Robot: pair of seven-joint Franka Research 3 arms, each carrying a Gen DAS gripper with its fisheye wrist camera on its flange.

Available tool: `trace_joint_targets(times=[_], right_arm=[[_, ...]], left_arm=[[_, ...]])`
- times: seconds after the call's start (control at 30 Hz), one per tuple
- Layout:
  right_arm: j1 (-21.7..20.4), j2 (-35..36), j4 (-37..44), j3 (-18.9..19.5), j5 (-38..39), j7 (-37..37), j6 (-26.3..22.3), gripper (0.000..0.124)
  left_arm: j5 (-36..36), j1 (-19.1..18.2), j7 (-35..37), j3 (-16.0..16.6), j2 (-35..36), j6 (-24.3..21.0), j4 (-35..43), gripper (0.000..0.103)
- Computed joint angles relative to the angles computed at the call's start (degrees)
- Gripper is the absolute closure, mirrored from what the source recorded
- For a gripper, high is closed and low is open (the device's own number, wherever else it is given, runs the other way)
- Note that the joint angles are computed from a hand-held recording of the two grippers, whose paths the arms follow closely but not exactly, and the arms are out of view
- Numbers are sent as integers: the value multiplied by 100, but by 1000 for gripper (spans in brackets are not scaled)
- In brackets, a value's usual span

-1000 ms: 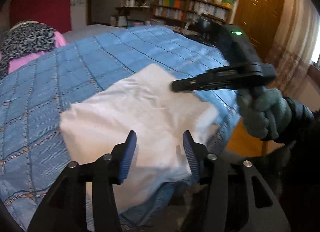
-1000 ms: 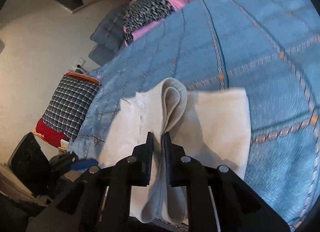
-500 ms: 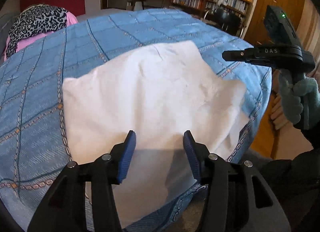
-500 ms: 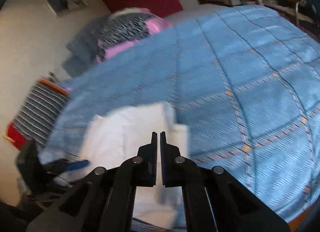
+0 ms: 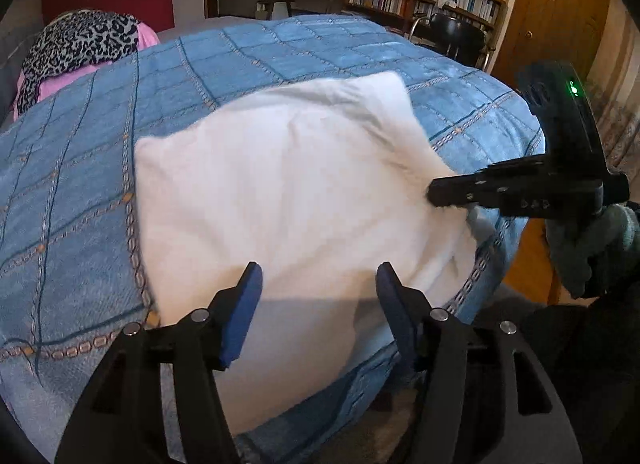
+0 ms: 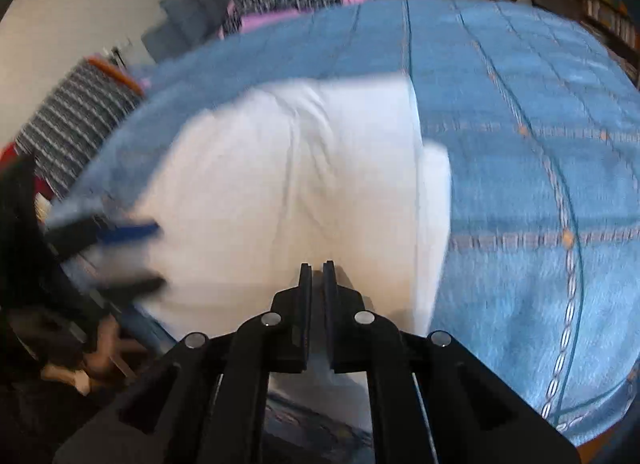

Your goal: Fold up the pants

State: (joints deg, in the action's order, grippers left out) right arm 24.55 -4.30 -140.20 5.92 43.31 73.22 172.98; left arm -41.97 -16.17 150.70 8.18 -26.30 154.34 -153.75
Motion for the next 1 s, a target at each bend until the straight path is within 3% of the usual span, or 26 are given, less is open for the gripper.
trace_joint_targets(times=[0.07, 0.17, 0.27, 0.37, 0.47, 0.53, 0.63, 0.67, 0.73, 0.87, 1.0], right_arm=[[173, -30, 19, -141, 1038, -816, -64, 120], [110, -14, 33, -90, 1178, -855, -101, 120], [-11, 2, 6, 10, 557, -381, -59, 120], [-16, -86, -21, 8, 465, -185, -71, 119], [-139, -213, -117, 75, -132, 455, 129, 117], [-165, -215, -78, 45, -387, 666, 251, 110], [-177, -49, 125, 25, -708, 831, 481, 90], [-93, 1, 200, -46, -560, 629, 547, 84], [-211, 216, 412, 7, -1052, 952, 658, 84], [-296, 676, 927, 8, -1294, 1014, 629, 84], [-261, 961, 1114, -195, -2168, 1817, 592, 85]], left_arm=[[-41, 21, 122, 97, -40, -39, -52, 42], [-41, 77, 178, 110, -98, -43, -83, 42], [-13, 133, 78, 85, -144, -53, -99, 42], [33, 182, -85, 64, -173, -45, -86, 41], [44, 211, -338, 44, -131, 98, -15, 34], [7, 186, -490, 73, -50, 159, 89, 34], [-2, 177, -678, 9, 149, 461, 230, 34], [36, 187, -793, -49, 264, 622, 292, 34], [69, 158, -960, -63, 453, 743, 431, 34], [265, 297, -1532, -223, 965, 815, 813, 34], [345, 502, -1891, -411, 1342, 811, 1122, 34]])
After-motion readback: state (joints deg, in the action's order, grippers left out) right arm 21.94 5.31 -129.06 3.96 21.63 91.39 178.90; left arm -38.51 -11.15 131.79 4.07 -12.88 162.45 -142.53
